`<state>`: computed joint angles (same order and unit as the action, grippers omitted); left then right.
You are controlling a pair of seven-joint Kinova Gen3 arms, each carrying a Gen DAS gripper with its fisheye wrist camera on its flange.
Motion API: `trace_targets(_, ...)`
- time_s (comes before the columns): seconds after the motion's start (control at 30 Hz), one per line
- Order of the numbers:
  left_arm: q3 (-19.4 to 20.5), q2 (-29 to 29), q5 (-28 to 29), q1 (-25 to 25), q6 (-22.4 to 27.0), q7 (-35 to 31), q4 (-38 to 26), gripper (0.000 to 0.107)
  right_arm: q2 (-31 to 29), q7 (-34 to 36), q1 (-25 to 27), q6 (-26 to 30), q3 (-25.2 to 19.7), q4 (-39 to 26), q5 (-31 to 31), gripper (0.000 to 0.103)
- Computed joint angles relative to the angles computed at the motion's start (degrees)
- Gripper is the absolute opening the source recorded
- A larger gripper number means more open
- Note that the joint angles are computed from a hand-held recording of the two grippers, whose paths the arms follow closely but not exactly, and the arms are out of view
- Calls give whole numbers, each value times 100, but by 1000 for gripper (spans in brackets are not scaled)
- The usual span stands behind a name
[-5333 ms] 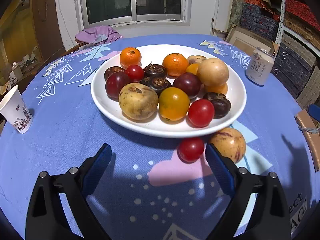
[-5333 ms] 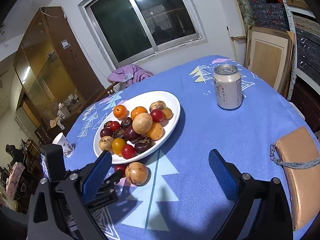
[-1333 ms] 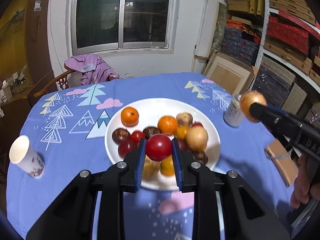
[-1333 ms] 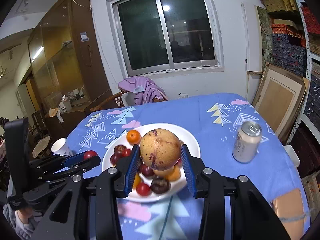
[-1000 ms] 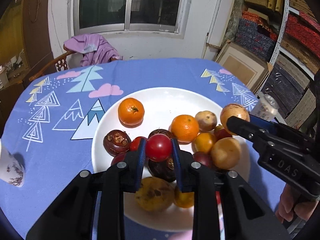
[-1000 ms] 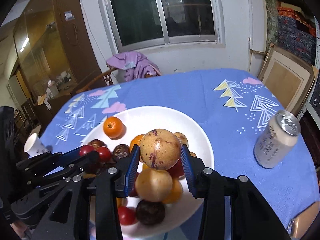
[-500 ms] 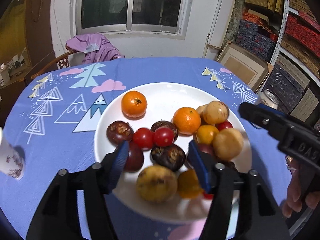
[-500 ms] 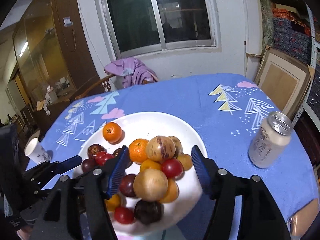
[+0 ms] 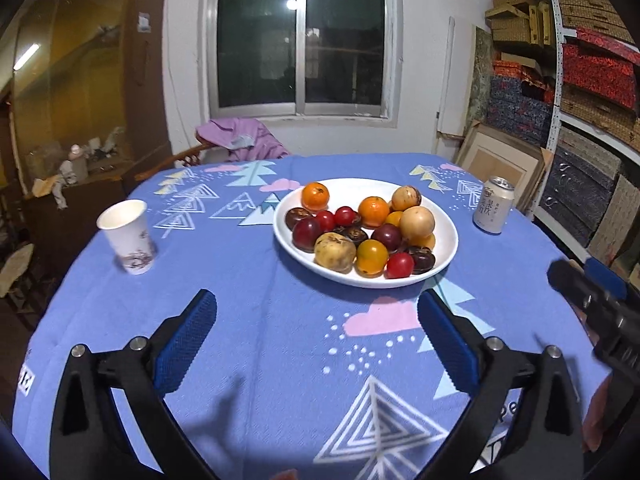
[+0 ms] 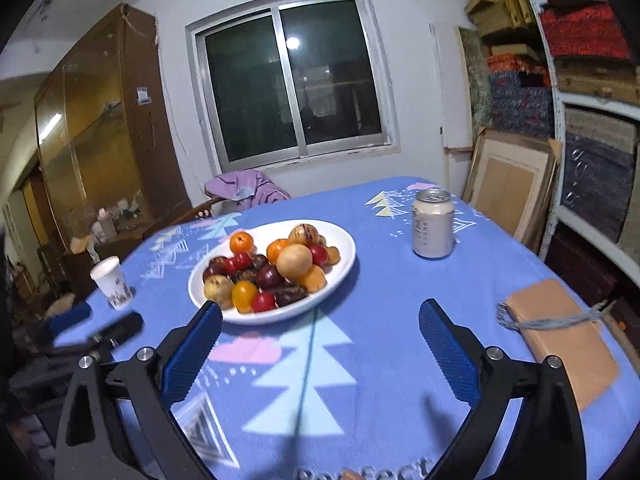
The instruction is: Organize fruits
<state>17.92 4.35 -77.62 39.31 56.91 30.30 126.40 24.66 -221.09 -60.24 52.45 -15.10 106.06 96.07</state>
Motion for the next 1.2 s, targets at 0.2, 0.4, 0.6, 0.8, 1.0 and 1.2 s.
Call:
trace_targets(0.2,-559,271,359,847,598,-229,-145,99,308,1044,-337,322,161,-397,-647,100)
trace_targets(0.4,-6,-269,-165,-88,-501,316,385,99,326,1158,-468,378,294,-444,-834,100)
trace_targets(0.6,-486,-91,88,512,-233,213,174,99,265,1122,-394,65,338,-420,-940,100)
trace_targets(0.8,-576,-69,177,589,-246,98,130,99,313,1264,-444,59,371,-480,-995,100)
trace_targets(1.0,-513,25,282,570,-97,13,41,99,304,1246,-474,44,396,-455,-977,100)
trace_targets(1.2,-543,221,445,775,334,4,-113,99,316,1348,-487,39,401,-486,-1012,100)
